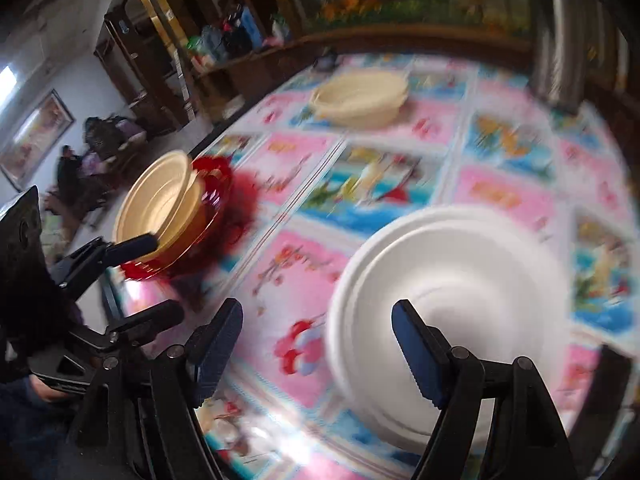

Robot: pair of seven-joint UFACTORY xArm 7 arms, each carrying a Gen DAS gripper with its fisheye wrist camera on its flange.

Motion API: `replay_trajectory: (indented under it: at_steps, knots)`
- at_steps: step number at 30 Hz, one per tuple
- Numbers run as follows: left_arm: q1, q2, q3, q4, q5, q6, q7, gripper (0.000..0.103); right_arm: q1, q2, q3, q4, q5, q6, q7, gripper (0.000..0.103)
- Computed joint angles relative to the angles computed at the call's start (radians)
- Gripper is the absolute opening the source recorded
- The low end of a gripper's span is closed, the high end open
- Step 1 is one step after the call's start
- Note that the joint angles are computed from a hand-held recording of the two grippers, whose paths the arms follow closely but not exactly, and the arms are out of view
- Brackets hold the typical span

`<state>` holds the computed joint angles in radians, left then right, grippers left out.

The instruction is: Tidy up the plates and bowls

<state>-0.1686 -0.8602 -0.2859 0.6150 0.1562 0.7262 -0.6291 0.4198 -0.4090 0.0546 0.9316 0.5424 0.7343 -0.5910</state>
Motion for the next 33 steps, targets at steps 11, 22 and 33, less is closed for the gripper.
replay_trajectory:
  at_steps: [11,22,33]
  knots:
    - [-0.021,0.066,-0.025,0.036,0.010,-0.020,0.001,0.088,-0.141,-0.176,0.027,-0.244,-0.282,-0.368,0.360,0.031]
    - [-0.043,0.077,-0.023,0.040,0.017,-0.030,0.001,0.088,-0.126,-0.287,-0.007,-0.358,-0.440,-0.626,0.448,0.095]
    - [-0.046,0.064,-0.025,0.031,0.013,-0.033,-0.009,0.088,-0.339,-0.360,0.195,-0.403,-0.602,-0.716,0.629,0.103]
